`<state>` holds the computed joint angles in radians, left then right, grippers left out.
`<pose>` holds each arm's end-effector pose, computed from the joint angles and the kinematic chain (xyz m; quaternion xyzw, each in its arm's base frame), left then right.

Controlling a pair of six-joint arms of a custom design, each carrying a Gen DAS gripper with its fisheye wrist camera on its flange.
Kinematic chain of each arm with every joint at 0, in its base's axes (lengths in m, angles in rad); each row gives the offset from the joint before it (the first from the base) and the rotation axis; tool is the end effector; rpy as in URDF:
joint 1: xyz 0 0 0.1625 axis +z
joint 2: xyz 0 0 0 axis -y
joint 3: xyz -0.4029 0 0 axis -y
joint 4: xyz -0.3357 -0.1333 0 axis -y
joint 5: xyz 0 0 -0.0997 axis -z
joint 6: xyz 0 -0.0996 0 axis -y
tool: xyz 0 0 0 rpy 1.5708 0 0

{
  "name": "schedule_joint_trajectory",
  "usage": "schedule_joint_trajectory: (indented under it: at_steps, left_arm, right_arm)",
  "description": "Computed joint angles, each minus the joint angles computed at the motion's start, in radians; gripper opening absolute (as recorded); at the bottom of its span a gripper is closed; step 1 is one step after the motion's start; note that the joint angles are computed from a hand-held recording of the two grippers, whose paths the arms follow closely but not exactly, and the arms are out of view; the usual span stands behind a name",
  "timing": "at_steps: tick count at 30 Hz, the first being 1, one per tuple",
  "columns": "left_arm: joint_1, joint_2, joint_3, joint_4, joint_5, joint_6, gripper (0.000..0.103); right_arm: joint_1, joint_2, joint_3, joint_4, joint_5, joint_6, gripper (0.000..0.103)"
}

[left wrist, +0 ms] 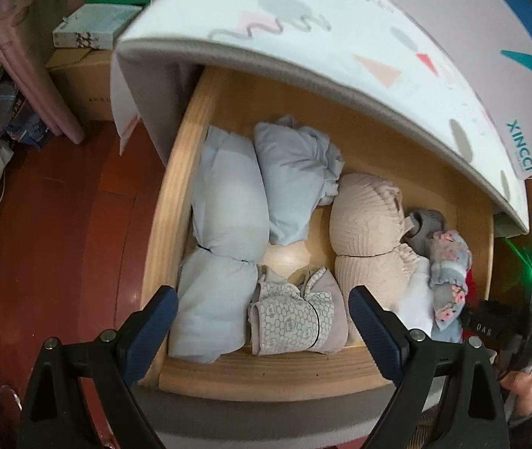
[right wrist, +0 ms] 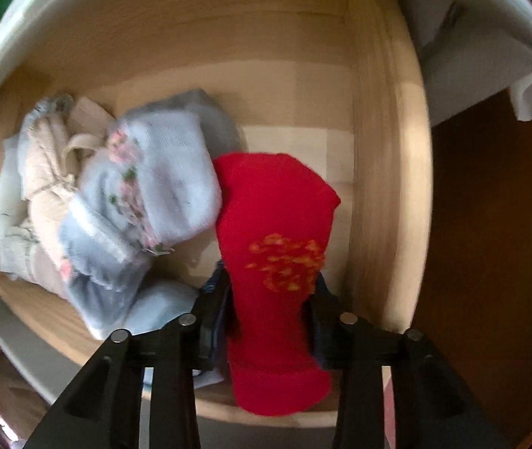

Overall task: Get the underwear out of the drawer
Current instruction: 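Grasp the light blue rolled underwear with the left gripper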

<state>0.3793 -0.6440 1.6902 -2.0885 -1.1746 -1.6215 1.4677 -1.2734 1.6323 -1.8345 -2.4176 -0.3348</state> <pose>-0.4288 -0.3558 -0.0158 -0.1517 0.9356 -0.1455 0.2837 0.0043 -0.5286 0.3546 0.1247 -0.9023 -0.1315 0.3912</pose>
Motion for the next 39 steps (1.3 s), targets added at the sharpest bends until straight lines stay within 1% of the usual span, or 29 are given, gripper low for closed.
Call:
schedule_joint_trajectory:
  at_steps: [1,4,5,6,7,8,10,12,14,15,17,19,22,23,24,25,27,31,33,35,39]
  left_arm:
    - [0.007,0.006,-0.006,0.004,-0.006,0.0,0.095]
    - [0.025,0.028,-0.031,0.027,-0.017,0.003,0.094]
    - [0.031,0.035,-0.035,0.028,-0.023,0.002,0.093]
    - [0.035,0.04,-0.037,0.024,-0.028,0.001,0.087]
    - [0.042,0.046,-0.04,0.022,-0.038,0.001,0.076]
    - [0.046,0.05,-0.042,0.026,-0.043,-0.002,0.073]
    - [0.05,0.06,-0.057,0.061,-0.038,-0.016,0.071]
    - [0.055,0.066,-0.064,0.067,-0.035,-0.009,0.071]
    - [0.06,0.075,-0.076,0.077,-0.027,-0.003,0.071]
    - [0.062,0.081,-0.083,0.086,-0.024,0.002,0.071]
    - [0.065,0.101,-0.117,0.141,-0.011,0.006,0.068]
    - [0.072,0.116,-0.141,0.18,-0.003,0.009,0.064]
    - [0.081,0.137,-0.16,0.209,0.001,0.002,0.06]
    - [0.079,0.15,-0.181,0.243,0.01,0.002,0.059]
    - [0.079,0.162,-0.201,0.274,0.016,0.004,0.057]
    - [0.081,0.173,-0.218,0.298,0.019,0.007,0.051]
    - [0.087,0.193,-0.256,0.367,0.018,0.002,0.042]
    - [0.088,0.176,-0.235,0.348,0.024,0.002,0.034]
    - [0.08,0.149,-0.195,0.317,0.015,-0.003,0.032]
    - [0.079,0.131,-0.172,0.287,0.012,0.007,0.031]
    - [0.064,0.107,-0.162,0.277,0.008,0.016,0.03]
  right_arm:
    - [-0.001,0.002,0.013,-0.021,-0.003,-0.003,0.036]
    - [0.001,0.002,0.001,-0.015,-0.008,0.001,0.036]
    - [0.004,-0.001,0.0,-0.007,-0.001,0.017,0.036]
    - [-0.004,-0.003,-0.002,-0.015,0.008,0.012,0.036]
    - [-0.005,-0.007,0.038,-0.047,0.011,0.012,0.036]
    - [-0.009,-0.012,0.041,-0.052,0.012,0.002,0.036]
    - [-0.005,-0.02,0.024,-0.025,0.012,-0.001,0.036]
    - [0.009,-0.038,0.001,0.033,0.017,0.025,0.036]
    - [0.026,-0.059,0.015,0.059,0.019,0.05,0.037]
    - [0.026,-0.059,0.013,0.062,0.019,0.05,0.038]
    - [0.036,-0.055,-0.002,0.087,0.02,0.063,0.038]
    - [0.044,-0.05,-0.01,0.1,0.023,0.075,0.039]
    - [0.043,-0.053,0.006,0.086,0.023,0.073,0.039]
    - [0.043,-0.053,0.005,0.087,0.024,0.073,0.039]
    - [0.045,-0.053,0.01,0.084,0.024,0.073,0.039]
    - [0.048,-0.053,0.012,0.087,0.023,0.077,0.039]
    - [0.049,-0.054,0.012,0.089,0.024,0.081,0.04]
    - [0.051,-0.055,0.018,0.088,0.025,0.085,0.04]
    - [0.051,-0.055,0.018,0.087,0.026,0.084,0.04]
    - [0.051,-0.055,0.019,0.087,0.025,0.084,0.04]
    - [0.052,-0.053,0.022,0.085,0.021,0.088,0.04]
